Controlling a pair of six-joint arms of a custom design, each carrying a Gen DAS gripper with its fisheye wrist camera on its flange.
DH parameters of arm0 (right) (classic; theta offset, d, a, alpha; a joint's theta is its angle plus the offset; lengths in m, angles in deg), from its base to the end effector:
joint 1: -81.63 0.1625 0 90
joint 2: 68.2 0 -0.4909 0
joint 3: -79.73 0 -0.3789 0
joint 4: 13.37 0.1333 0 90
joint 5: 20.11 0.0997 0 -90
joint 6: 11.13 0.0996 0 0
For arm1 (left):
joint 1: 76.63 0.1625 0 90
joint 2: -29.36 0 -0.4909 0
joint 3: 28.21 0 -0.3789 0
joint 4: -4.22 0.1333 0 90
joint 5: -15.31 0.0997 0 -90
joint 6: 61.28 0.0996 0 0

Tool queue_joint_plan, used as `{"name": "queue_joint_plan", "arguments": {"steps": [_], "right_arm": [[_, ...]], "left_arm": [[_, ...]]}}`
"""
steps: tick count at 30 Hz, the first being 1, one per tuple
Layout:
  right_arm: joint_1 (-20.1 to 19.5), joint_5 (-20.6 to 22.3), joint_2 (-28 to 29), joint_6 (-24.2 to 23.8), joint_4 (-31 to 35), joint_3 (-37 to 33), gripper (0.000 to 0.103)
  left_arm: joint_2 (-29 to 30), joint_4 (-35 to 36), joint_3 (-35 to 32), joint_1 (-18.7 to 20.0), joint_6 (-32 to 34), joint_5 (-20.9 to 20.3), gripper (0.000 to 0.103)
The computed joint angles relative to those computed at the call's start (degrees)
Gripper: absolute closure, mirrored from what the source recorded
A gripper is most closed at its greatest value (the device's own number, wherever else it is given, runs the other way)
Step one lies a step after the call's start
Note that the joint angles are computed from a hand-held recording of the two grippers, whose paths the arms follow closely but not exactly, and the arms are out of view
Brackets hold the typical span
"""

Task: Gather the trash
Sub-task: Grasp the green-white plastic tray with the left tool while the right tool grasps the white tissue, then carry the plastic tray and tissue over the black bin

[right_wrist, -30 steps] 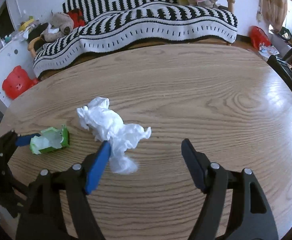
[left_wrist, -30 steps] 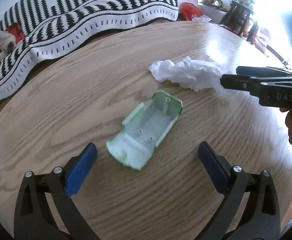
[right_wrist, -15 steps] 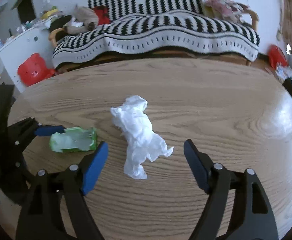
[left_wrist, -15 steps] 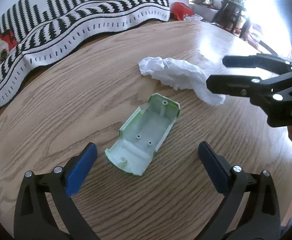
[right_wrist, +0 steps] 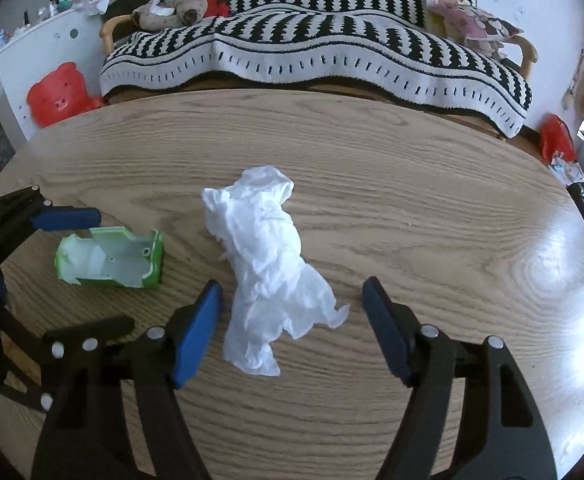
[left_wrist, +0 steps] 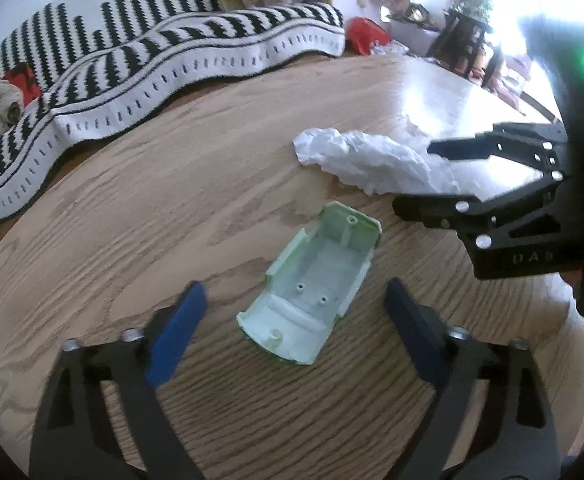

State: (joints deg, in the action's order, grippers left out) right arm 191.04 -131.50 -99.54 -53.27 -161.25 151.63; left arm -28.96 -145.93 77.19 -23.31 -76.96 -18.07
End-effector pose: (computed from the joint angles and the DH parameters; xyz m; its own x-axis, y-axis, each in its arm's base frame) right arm 0.3673 -0.7505 0.1126 -0.4651 -0.7576 0.4579 -0.8487 0.5287 0.0129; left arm -0.1999 -0.6308 0.2719 -0.6907 -0.0405 -0.7220 0.4105 0.8000 -0.4376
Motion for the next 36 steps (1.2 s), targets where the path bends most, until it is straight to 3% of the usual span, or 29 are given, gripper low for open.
{"name": "queue_joint_plan", "arguments": {"steps": [1, 2, 5, 10, 21, 30, 36], "right_arm": [[0.1, 0.3, -0.1, -0.1, 0.0, 0.1, 0.065], [0.3, -0.3, -0.1, 0.4, 0.5, 0.0, 0.092], [0.7, -1.1, -1.0, 1.3, 0.2, 1.7, 0.092], [0.9, -1.6, -5.2, 3.5, -5.1, 7.5, 0.092], [1.6, -5.0, -19.4, 8.2, -12.2, 21.7, 0.092], [-3.6, -7.7, -36.6, 10.6, -18.5, 36.0, 0.092], [-9.5, -5.9, -46.2, 10.0, -19.0, 41.8, 0.092]], "left_arm": [[0.2, -1.4, 0.3, -0.4, -0.2, 2.0, 0.07], [0.2, -0.5, 0.2, -0.4, -1.7, 3.3, 0.07], [-0.3, 1.6, 0.2, -0.8, -5.2, 3.7, 0.07], [-2.1, 4.1, 1.3, -2.2, -11.5, -0.2, 0.07], [-1.1, 4.6, 3.5, -11.6, -13.9, -5.1, 0.07], [7.1, -2.0, 1.2, -18.3, -9.7, -11.8, 0.07], [13.4, -0.3, -2.5, -20.4, -10.5, -14.9, 0.07]]}}
